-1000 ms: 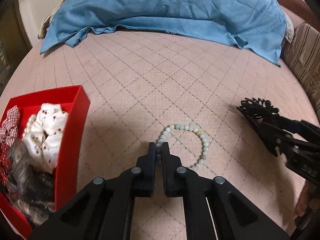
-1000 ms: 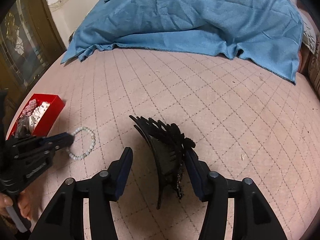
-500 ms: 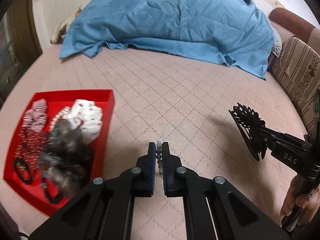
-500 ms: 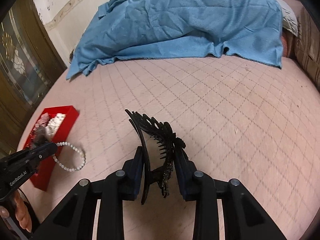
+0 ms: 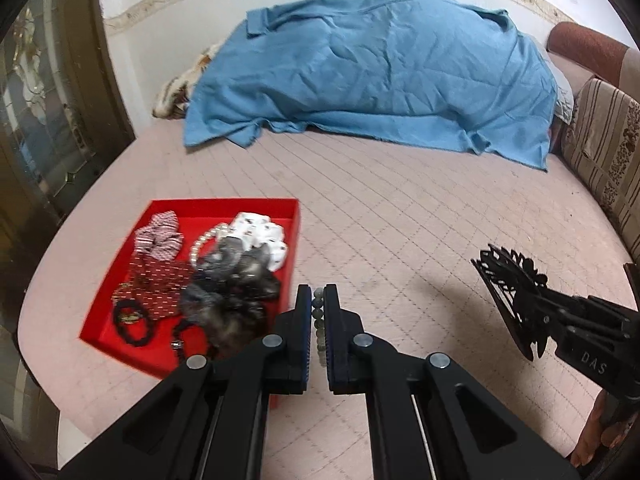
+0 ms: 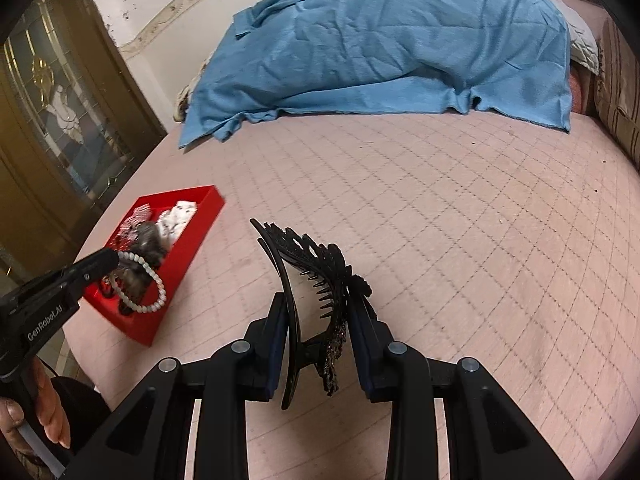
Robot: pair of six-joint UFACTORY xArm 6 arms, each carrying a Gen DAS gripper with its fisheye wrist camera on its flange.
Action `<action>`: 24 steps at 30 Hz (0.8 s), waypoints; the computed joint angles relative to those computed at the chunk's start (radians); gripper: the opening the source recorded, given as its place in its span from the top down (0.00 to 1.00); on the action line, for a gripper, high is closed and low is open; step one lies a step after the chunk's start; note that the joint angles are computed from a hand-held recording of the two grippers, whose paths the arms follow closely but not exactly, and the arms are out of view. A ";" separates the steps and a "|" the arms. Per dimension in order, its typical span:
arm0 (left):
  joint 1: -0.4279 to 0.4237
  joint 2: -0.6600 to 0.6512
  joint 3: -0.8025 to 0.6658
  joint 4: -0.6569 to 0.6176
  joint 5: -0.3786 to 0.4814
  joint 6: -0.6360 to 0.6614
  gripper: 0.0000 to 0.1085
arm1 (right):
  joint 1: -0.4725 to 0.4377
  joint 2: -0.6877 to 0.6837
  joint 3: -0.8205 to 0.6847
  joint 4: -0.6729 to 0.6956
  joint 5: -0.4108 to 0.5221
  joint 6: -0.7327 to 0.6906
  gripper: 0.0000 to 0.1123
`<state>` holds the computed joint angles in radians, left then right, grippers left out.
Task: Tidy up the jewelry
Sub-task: 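Carry the jade bracelet into the tray and open the left tool while the right tool holds the claw clip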
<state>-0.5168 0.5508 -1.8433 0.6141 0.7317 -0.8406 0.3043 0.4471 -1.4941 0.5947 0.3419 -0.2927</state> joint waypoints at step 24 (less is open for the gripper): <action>0.068 -0.267 0.333 0.162 -0.095 -0.203 0.95 | 0.104 -0.090 0.056 -0.129 -0.012 0.072 0.71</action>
